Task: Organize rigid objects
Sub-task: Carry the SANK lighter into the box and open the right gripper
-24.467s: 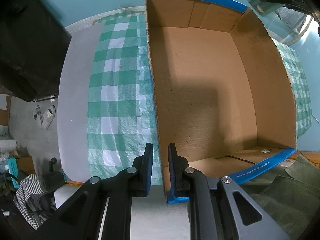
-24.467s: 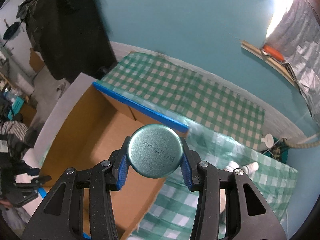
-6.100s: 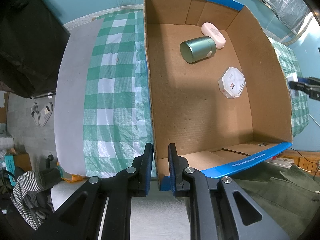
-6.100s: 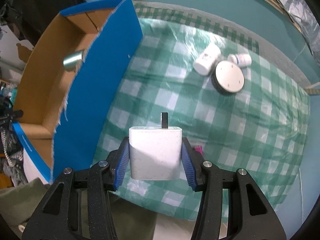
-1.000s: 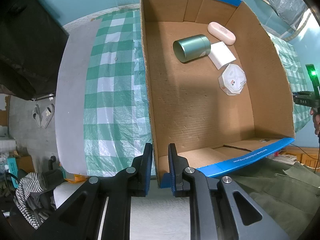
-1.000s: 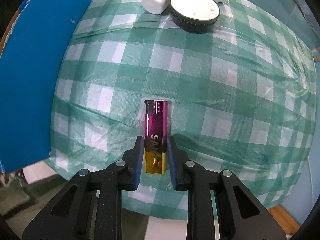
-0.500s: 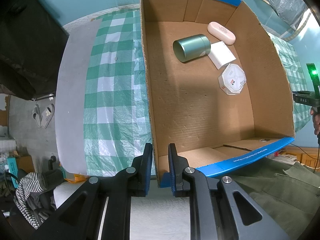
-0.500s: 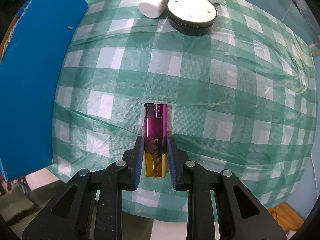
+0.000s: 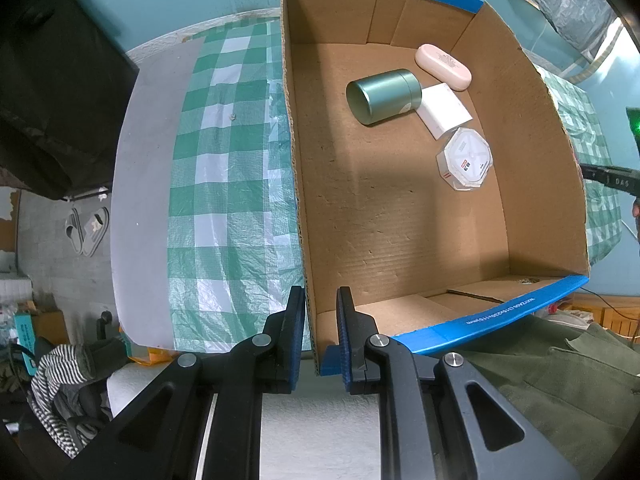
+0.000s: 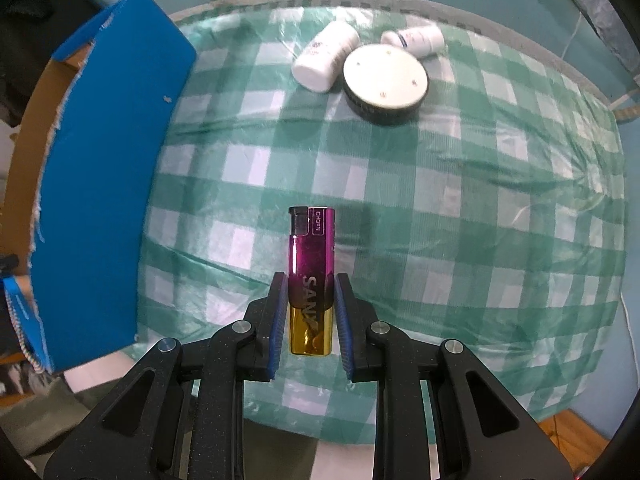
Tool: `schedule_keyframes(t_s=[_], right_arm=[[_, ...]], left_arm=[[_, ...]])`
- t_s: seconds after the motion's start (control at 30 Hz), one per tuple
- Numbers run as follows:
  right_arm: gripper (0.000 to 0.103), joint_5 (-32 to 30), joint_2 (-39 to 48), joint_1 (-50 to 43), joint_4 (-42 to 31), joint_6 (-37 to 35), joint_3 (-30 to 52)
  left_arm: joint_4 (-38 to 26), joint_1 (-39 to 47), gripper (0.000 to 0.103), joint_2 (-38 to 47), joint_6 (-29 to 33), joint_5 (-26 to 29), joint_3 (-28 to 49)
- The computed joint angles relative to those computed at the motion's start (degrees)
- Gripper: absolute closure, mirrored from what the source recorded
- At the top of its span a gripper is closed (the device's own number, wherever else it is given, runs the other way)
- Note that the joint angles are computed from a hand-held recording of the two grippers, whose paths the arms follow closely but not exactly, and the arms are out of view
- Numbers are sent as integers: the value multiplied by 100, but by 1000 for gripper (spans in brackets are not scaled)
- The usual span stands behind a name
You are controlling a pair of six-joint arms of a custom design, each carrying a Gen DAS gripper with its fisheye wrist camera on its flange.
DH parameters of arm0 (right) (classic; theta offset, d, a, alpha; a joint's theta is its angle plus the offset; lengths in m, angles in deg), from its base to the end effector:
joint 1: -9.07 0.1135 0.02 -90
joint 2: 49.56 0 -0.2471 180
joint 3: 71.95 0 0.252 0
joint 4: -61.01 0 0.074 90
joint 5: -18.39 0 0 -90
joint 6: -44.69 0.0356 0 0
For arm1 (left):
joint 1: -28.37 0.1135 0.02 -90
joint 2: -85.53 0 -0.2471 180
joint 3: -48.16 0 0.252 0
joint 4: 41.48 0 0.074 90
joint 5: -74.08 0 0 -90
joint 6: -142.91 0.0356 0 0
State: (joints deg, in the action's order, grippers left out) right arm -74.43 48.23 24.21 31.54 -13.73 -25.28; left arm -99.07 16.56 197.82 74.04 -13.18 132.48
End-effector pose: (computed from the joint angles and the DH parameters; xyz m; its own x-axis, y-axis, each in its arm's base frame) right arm 0.2212 0.0617 0.0541 -0.9520 0.2843 -0.1139 0.2699 0.9545 0.1270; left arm 0.3371 -0.0722 0.1147 -0.8353 0.5425 -0.0894 0.5459 0.8377 -0.0165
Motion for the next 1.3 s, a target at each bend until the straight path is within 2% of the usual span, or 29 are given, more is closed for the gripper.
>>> schedule_keyframes(t_s=[0.3, 0.67, 1.3], right_arm=[[81, 92, -375, 128, -694, -137, 641], [81, 234, -66, 407, -1253, -249, 1874], [81, 140, 1379, 822, -1690, -598, 4253]], left_arm=[[-10, -2, 88, 0, 10, -4, 4], [-10, -5, 88, 1, -6, 0, 5], [-22, -14, 88, 49, -37, 10, 46]])
